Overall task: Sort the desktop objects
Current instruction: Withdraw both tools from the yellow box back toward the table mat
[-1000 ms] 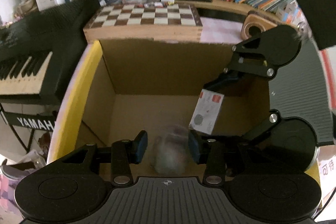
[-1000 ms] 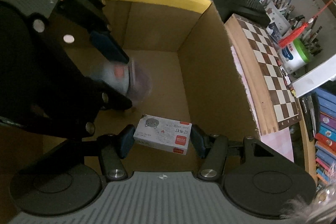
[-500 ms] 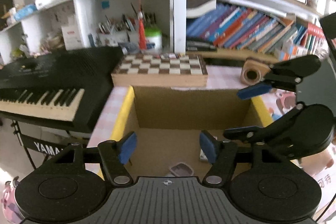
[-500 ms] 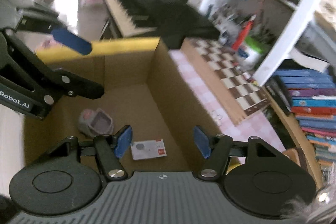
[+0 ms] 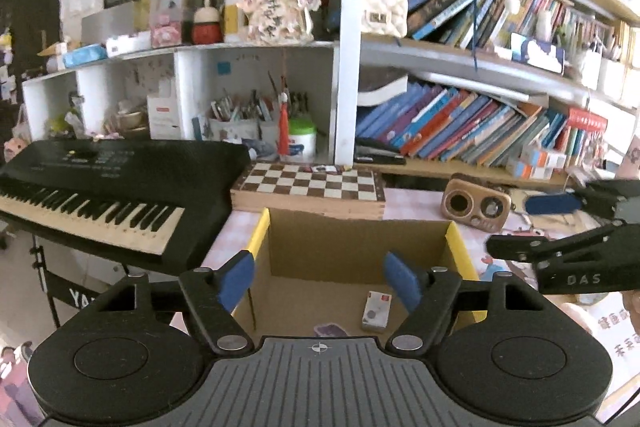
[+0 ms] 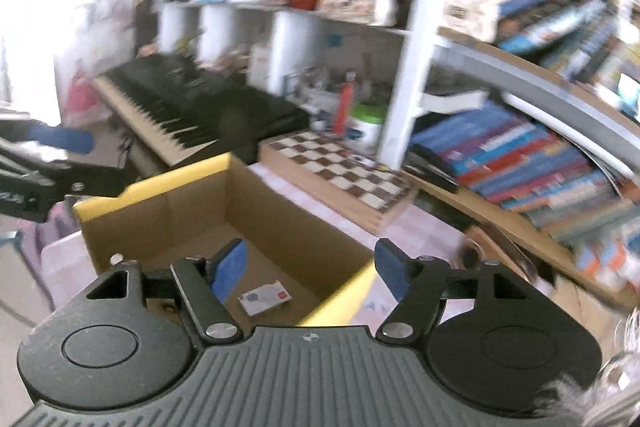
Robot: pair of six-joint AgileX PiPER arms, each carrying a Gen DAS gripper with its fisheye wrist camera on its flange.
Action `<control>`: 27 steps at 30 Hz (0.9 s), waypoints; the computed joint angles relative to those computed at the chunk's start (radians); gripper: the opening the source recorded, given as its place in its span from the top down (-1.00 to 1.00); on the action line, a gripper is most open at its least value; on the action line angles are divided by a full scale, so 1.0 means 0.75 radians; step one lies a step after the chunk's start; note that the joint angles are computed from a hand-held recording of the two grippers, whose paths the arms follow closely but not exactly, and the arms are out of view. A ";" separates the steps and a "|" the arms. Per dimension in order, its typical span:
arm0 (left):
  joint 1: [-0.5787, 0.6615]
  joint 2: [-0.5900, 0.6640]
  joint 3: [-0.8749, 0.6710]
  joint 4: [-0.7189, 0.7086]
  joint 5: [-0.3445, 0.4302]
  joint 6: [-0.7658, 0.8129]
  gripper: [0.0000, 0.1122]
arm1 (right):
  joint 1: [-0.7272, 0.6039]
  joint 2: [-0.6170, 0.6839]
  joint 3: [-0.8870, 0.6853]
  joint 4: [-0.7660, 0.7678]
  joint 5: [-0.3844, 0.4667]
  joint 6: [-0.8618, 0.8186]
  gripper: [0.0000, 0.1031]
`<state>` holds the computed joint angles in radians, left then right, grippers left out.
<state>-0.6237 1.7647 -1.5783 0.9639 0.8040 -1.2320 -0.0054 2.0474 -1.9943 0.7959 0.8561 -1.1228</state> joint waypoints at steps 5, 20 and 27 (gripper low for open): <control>-0.103 -0.107 0.173 0.144 0.076 -0.219 -0.40 | -0.039 -0.233 0.389 0.075 -0.231 0.024 -0.48; -0.490 -0.290 0.493 0.257 0.380 -0.568 -0.46 | -0.145 -0.875 1.322 0.520 -0.557 -0.319 -0.58; -0.643 -0.279 0.564 0.237 0.474 -0.667 -0.46 | -0.206 -1.070 1.594 0.619 -0.603 -0.422 -0.59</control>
